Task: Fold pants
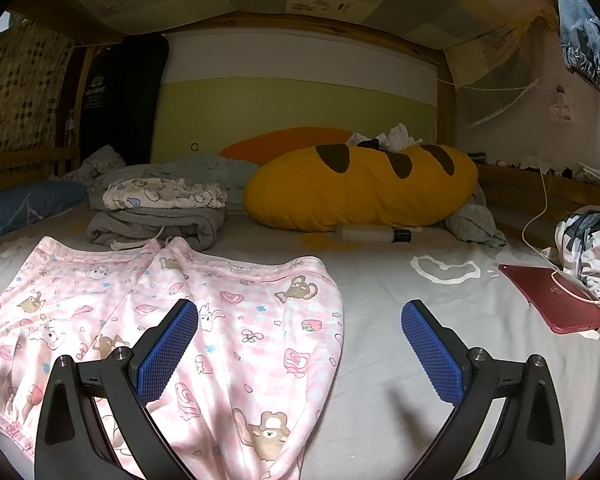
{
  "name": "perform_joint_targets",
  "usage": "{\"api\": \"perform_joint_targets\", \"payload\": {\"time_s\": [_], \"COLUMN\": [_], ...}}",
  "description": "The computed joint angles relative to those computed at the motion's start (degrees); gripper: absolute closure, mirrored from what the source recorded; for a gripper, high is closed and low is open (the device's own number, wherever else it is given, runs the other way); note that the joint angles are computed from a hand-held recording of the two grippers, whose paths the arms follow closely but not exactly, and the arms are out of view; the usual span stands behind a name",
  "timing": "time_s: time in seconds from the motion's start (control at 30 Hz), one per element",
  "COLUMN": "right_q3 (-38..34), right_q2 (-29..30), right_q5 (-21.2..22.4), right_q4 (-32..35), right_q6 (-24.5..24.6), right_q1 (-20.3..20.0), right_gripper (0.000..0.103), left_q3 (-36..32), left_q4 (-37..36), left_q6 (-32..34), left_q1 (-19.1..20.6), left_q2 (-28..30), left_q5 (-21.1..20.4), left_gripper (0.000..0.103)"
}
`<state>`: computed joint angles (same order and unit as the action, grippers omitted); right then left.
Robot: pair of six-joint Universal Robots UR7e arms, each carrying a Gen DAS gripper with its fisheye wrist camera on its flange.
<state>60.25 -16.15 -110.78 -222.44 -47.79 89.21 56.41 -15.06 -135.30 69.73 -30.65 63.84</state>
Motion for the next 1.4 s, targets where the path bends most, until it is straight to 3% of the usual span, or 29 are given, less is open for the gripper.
{"api": "perform_joint_targets", "payload": {"time_s": [0.23,0.67,1.4], "right_q3": [0.47,0.38,0.43], "right_q2": [-0.30,-0.27,-0.29], "right_q5": [0.26,0.33,0.44], "right_q4": [-0.12,-0.76,-0.87], "right_q6": [0.22,0.27,0.46], "right_q1": [-0.01,0.16,0.35], "right_gripper": [0.001,0.001,0.001], "left_q3": [-3.50,-4.55,-0.85], "left_q4": [4.93,6.32,0.91], "left_q6": [-3.24,-5.34,-1.48], "left_q1": [0.43,0.45,-0.05], "left_q2": [1.10,1.33,0.20], "left_q5": [0.20,-0.20,0.37], "left_gripper": [0.000,0.000,0.000]}}
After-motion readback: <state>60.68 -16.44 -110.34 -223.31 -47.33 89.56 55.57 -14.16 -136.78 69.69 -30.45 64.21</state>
